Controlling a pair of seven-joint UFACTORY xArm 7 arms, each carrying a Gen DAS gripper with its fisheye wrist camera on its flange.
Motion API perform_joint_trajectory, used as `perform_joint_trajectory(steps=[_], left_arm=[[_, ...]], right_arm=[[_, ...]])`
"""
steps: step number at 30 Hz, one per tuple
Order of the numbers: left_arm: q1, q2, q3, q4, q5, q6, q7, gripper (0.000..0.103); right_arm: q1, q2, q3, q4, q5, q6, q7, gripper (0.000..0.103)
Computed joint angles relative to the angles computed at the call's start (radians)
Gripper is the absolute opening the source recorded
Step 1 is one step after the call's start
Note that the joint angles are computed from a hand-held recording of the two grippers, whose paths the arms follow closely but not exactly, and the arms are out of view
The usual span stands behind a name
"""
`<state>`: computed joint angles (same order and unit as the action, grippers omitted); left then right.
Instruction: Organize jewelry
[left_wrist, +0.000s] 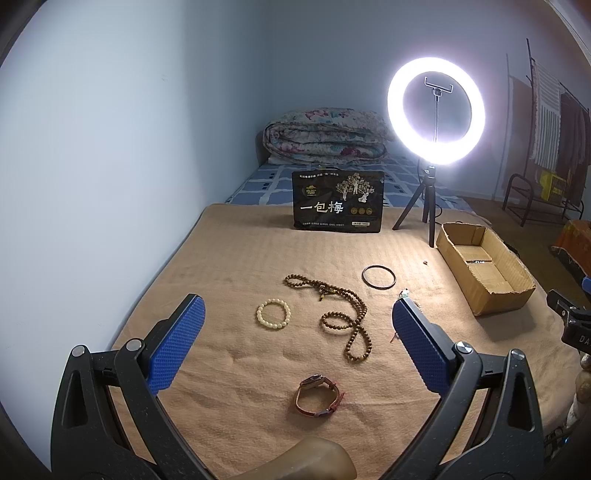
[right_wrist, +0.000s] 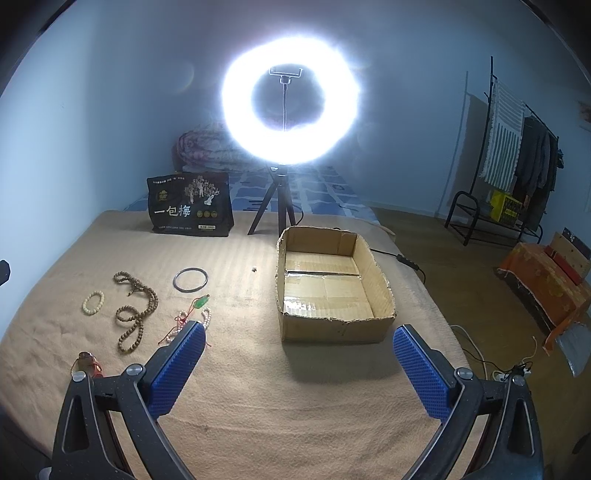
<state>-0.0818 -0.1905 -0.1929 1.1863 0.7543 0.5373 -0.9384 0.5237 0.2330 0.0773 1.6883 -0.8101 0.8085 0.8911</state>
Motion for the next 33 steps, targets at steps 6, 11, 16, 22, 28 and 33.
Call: perform_joint_trajectory(steps=[6,11,16,22,28,33], left_arm=[[-0.002,0.001,0.0,0.0,0.001,0.002,-0.002,0.103],[-0.003,0.004,0.0,0.002,0.007,0.002,-0.006,0.103],[-0.004,0.005,0.001,0.002,0.005,0.002,-0.004,0.103],[-0.004,0.009,0.002,-0.002,0.009,0.001,-0.008,0.103],[-0.006,0.02,0.007,-0.004,0.012,-0.001,-0.01,0.103],[-0.012,0.034,0.016,0.003,0.003,0.005,0.001,0.103]], right_arm=[[-0.003,-0.002,0.0,-0.008,0.006,-0.009,0.001,0.103],[-0.006,-0.004,0.0,-0.012,0.008,-0.012,0.002,0.103],[-0.008,-0.005,0.001,-0.014,0.013,-0.014,-0.003,0.103],[-0.015,-0.002,0.003,-0.018,0.033,-0.03,-0.02,0.103],[-0.016,0.007,0.001,-0.017,0.054,-0.043,-0.043,0.103],[-0.019,0.024,-0.002,-0.008,0.081,-0.055,-0.069,0.1]])
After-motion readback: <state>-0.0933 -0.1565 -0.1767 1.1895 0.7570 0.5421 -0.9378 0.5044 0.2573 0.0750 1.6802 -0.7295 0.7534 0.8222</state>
